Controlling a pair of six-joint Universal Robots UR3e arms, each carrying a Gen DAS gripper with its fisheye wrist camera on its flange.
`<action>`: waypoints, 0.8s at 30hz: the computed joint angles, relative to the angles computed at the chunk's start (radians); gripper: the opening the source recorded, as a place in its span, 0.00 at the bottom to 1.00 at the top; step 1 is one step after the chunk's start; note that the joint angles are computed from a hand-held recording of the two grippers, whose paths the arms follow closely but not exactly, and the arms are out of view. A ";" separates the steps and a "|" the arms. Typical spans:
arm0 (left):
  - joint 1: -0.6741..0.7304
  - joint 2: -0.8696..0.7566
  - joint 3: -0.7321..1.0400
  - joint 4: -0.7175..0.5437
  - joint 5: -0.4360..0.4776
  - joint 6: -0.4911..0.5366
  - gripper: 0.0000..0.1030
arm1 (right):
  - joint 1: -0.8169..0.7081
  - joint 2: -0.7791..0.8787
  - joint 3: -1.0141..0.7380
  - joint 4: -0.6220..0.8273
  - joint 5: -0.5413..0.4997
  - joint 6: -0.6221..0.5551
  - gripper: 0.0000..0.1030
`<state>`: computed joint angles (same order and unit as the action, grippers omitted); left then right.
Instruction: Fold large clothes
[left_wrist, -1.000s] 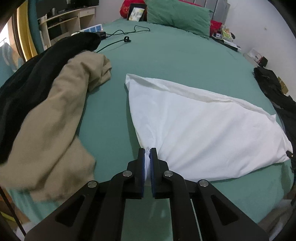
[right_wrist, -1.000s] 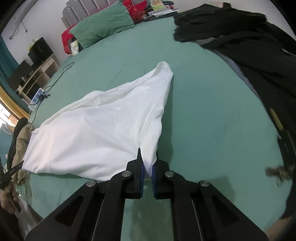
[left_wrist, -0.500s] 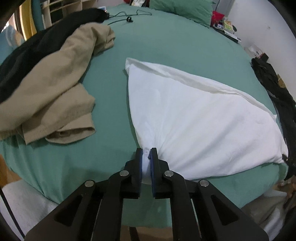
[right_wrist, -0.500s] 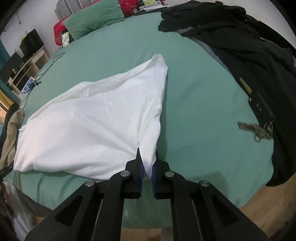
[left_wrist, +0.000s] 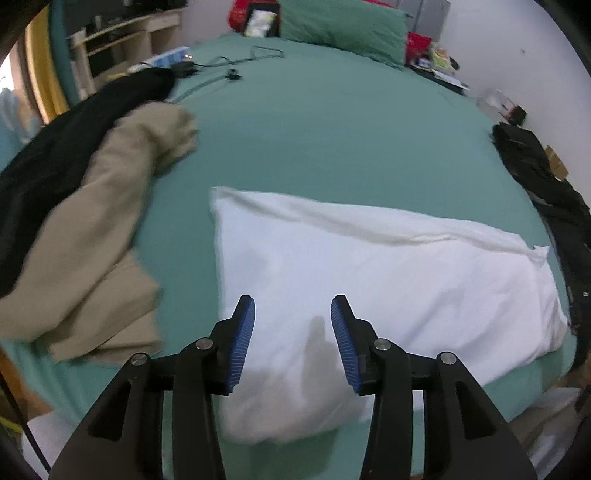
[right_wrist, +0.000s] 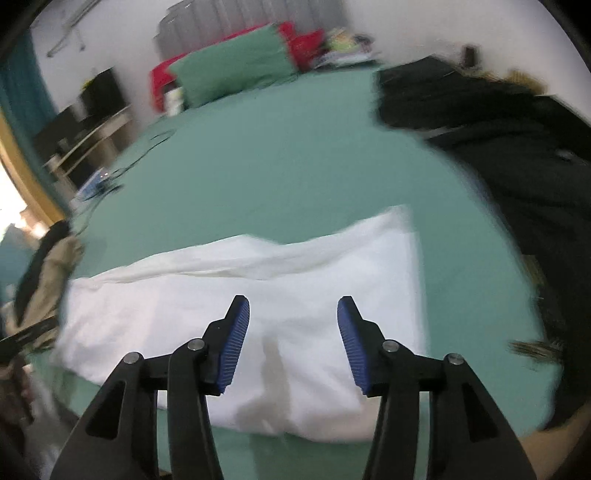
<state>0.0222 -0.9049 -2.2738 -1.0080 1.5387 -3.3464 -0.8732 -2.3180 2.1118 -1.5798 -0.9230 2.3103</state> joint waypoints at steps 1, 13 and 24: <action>-0.039 -0.082 0.016 0.050 0.009 -0.024 0.45 | 0.098 0.097 -0.004 -0.097 -0.020 0.068 0.48; -0.096 -0.549 0.209 0.228 -0.015 -0.008 0.48 | 0.566 0.767 -0.299 -0.469 -0.155 0.395 0.48; -0.050 -0.713 0.366 0.299 0.105 -0.012 0.49 | 0.621 0.919 -0.414 -0.684 -0.146 0.537 0.48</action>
<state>-0.0276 -1.6180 -1.9082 -0.7089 1.6437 -3.3588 -0.2518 -1.3985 1.6980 -2.2641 -1.0694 2.8478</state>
